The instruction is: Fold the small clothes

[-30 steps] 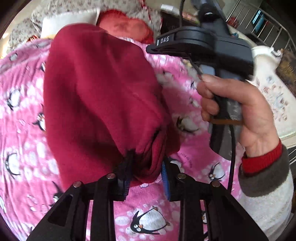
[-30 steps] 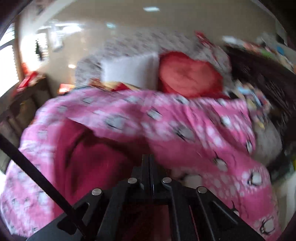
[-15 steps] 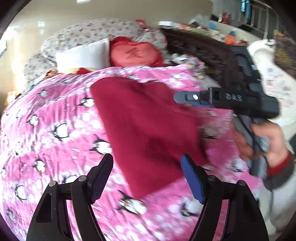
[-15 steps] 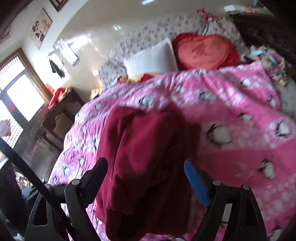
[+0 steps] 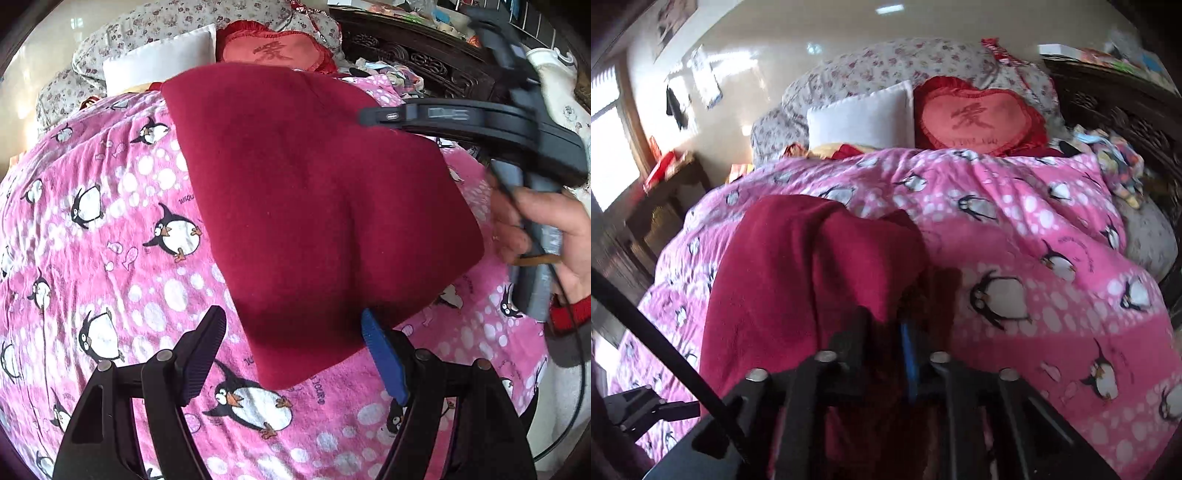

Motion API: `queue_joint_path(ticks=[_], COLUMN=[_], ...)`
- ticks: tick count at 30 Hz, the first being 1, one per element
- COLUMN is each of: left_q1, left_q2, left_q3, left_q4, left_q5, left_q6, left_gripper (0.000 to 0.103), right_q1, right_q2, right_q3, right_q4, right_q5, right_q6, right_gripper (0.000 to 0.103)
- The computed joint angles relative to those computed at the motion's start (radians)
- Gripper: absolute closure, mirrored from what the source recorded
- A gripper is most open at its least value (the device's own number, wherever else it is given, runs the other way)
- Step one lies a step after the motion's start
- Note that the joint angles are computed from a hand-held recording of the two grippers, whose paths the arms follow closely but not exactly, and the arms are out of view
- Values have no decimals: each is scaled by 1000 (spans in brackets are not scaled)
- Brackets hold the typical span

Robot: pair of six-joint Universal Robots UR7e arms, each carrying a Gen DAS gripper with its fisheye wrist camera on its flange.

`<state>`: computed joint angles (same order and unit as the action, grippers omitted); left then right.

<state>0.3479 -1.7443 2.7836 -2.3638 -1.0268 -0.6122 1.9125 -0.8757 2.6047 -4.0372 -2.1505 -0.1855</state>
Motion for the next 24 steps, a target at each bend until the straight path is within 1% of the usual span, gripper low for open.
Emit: queue_joint_path(ticks=[1, 4, 6, 7, 8, 9, 10, 11, 12, 13, 14, 15, 16, 17, 18, 19, 20, 22, 23, 24], left_q1=[-9, -86, -97, -89, -59, -46, -27, -11, 10, 41, 78, 134, 170, 191, 198, 192, 181, 143, 132, 130], left_q2=[-32, -180, -223, -219, -186, -161, -113, -59, 6, 79, 143, 215, 253, 274, 276, 262, 243, 193, 180, 173], left_q3=[-6, -12, -27, -35, -46, -53, -59, -65, -72, -81, -94, -118, -132, -138, -139, -139, -138, -129, -128, -130], left_q4=[46, 201, 239, 230, 180, 152, 102, 56, -1, -77, -141, -209, -245, -274, -290, -281, -262, -234, -236, -255], left_q5=[2, 47, 88, 99, 119, 134, 166, 204, 243, 267, 267, 237, 213, 197, 192, 193, 200, 242, 261, 273], left_q6=[-10, -53, -68, -70, -66, -69, -67, -65, -60, -36, -1, 47, 63, 69, 73, 82, 86, 84, 82, 88], left_gripper=[28, 28, 28, 28, 28, 28, 28, 28, 28, 28, 28, 25, 23, 21, 20, 20, 20, 20, 20, 20], right_q1=[14, 101, 162, 190, 212, 221, 227, 227, 232, 228, 209, 196, 156, 107, 75, 73, 83, 116, 143, 166], right_q2=[-28, -87, -101, -94, -79, -55, -25, -5, 37, 67, 98, 124, 149, 158, 167, 158, 130, 74, 44, 33], right_q3=[13, 72, 104, 114, 118, 115, 113, 109, 96, 83, 71, 63, 60, 69, 83, 90, 99, 115, 117, 110], right_q4=[22, 21, 18, 14, 18, 13, 6, 0, -14, -18, -25, -35, -49, -62, -105, -106, -85, -64, -58, -63], right_q5=[-11, -47, -56, -57, -55, -52, -41, -41, -70, -104, -139, -173, -174, -134, -94, -83, -78, -76, -82, -93], right_q6=[24, 49, 73, 84, 91, 93, 89, 77, 52, 36, 21, 19, 11, 10, -1, -1, 9, 43, 60, 59], right_gripper=[70, 70, 70, 70, 70, 72, 78, 81, 81, 82, 82, 82, 82, 82, 82, 82, 82, 80, 78, 78])
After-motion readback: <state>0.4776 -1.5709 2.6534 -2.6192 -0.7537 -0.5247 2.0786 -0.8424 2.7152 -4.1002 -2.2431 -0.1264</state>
